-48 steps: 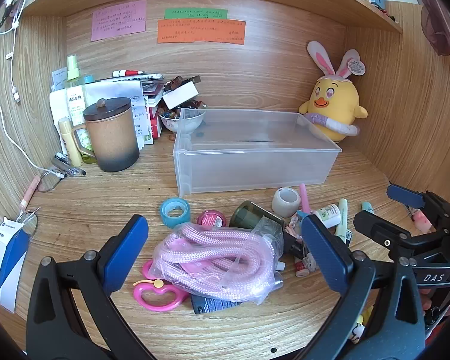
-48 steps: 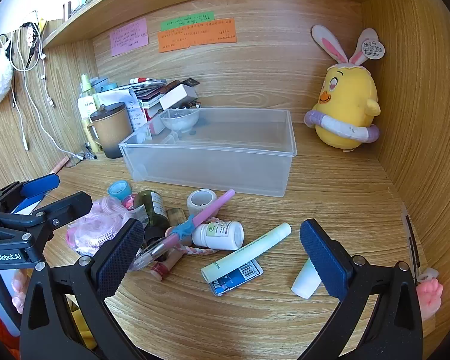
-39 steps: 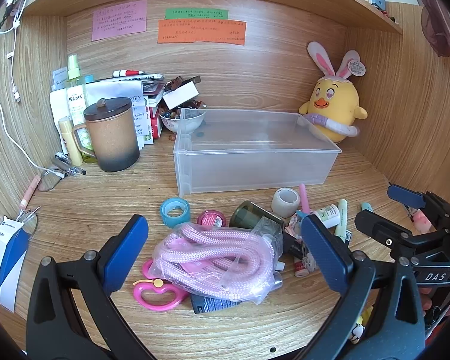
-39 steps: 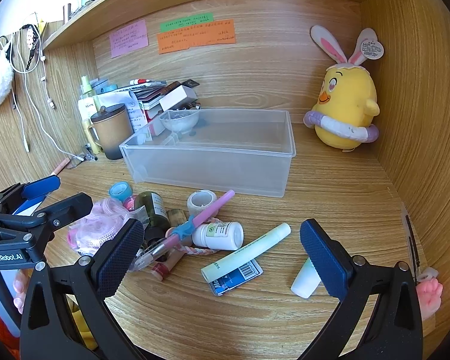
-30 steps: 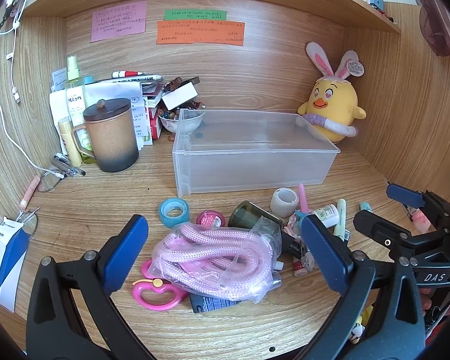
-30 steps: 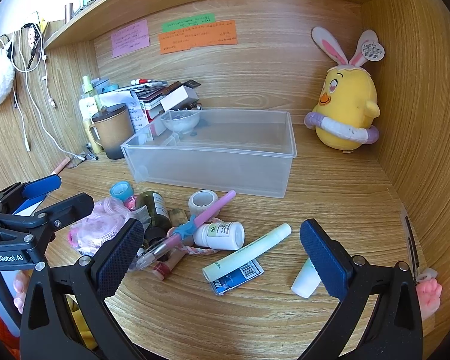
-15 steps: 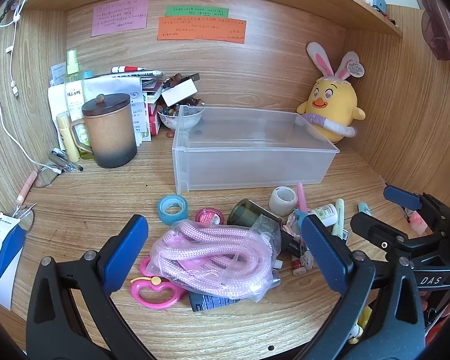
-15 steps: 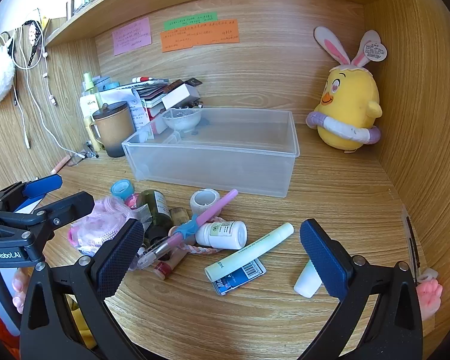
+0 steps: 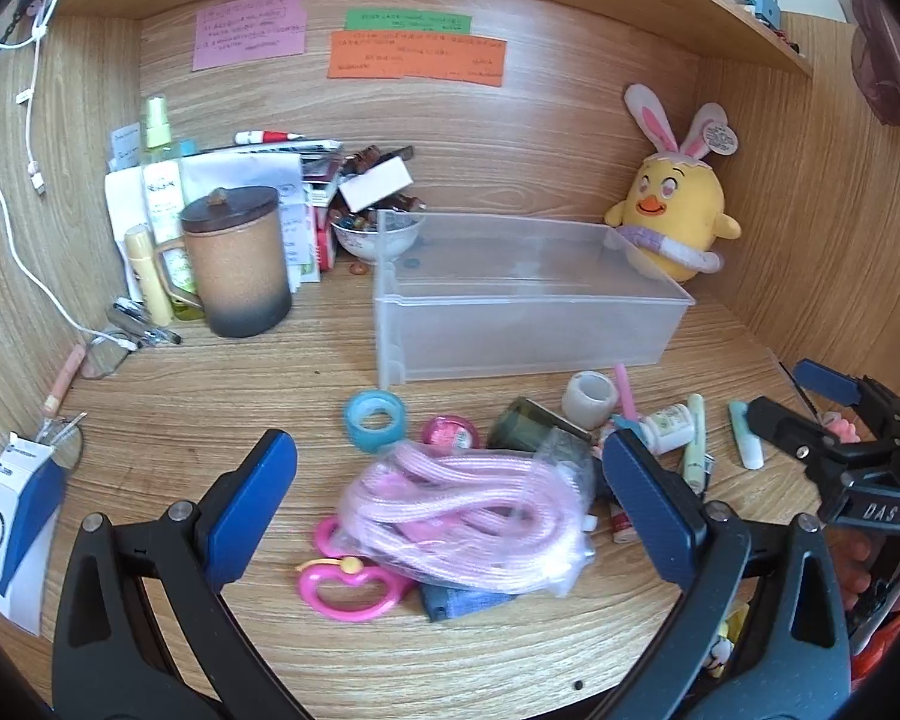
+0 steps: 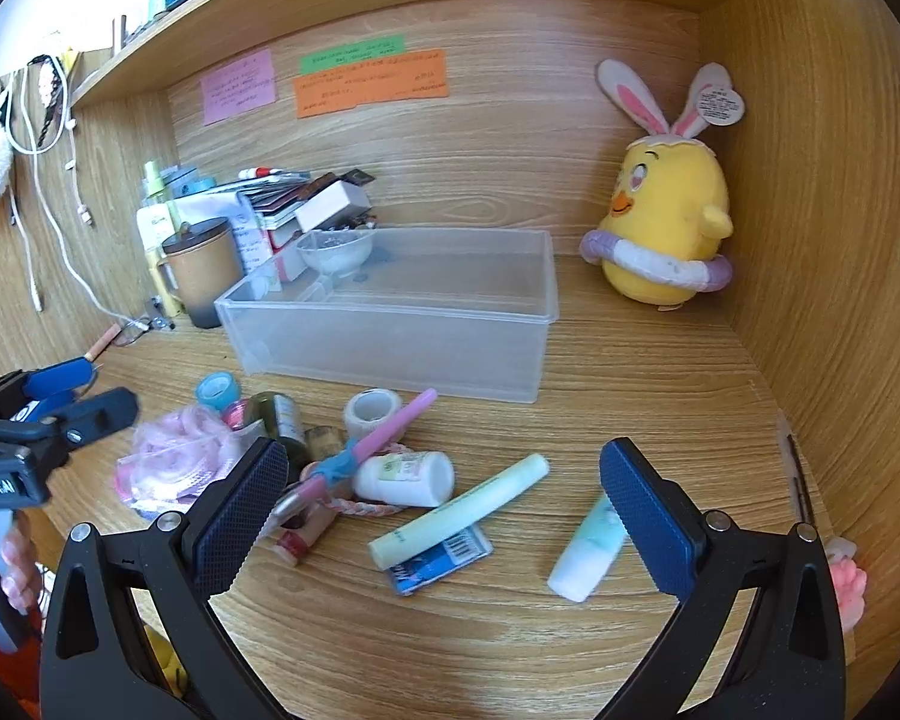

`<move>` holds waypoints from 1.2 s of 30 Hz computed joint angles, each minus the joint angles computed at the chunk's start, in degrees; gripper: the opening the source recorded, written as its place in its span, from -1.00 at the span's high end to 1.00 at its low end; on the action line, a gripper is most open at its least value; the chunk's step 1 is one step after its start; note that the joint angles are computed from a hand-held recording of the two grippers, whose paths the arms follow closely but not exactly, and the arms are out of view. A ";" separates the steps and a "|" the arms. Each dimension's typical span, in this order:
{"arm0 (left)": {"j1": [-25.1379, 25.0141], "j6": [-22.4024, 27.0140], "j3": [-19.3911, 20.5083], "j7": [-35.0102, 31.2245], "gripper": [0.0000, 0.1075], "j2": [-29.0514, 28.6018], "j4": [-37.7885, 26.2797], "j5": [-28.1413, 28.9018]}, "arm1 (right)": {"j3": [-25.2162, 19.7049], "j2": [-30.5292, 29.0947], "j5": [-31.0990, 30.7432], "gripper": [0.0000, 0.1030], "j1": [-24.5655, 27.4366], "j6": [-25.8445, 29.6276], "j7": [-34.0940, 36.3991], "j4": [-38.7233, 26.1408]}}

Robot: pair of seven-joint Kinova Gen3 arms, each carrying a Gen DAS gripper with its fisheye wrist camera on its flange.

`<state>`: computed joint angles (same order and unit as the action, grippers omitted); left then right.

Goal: Organize objects

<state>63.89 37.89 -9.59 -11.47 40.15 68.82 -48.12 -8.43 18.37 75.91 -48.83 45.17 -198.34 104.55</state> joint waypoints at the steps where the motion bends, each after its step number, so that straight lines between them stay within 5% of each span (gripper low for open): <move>1: 0.24 0.05 -0.63 0.79 -0.92 -0.52 0.87 -0.32 | 0.19 -0.12 0.04 -1.00 -0.06 0.63 -0.52 0.27; 5: -0.61 0.36 -1.00 3.32 -0.84 -2.66 4.28 -0.94 | 0.42 -1.02 -0.43 -0.98 0.97 1.69 -2.55 1.74; 7: -2.46 1.06 0.64 2.51 -0.54 -3.46 5.30 0.16 | 0.33 -1.37 -1.83 -0.91 2.14 1.32 -2.26 2.19; 13: -6.18 1.94 4.18 -0.43 -0.44 -4.34 7.83 4.18 | 0.69 -1.28 -6.92 -0.60 4.54 -0.35 0.30 2.63; 21: -6.83 3.55 6.14 -4.75 -0.44 -3.29 8.28 7.16 | 1.80 -0.34 -11.13 -0.46 4.79 -1.35 3.05 2.79; 27: -8.53 -3.24 6.37 -6.85 -0.44 -4.37 9.39 10.79 | 2.79 -0.75 -12.15 -0.46 5.14 -4.14 2.18 3.66; 36: -7.82 -1.26 8.58 -20.67 -0.82 1.02 -2.27 15.61 | 3.54 -0.51 -12.82 -0.46 5.93 -6.44 1.54 4.00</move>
<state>56.07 36.63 -1.01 -32.14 41.17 66.55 -32.51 -4.89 17.86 63.09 -42.90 38.73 -196.80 108.55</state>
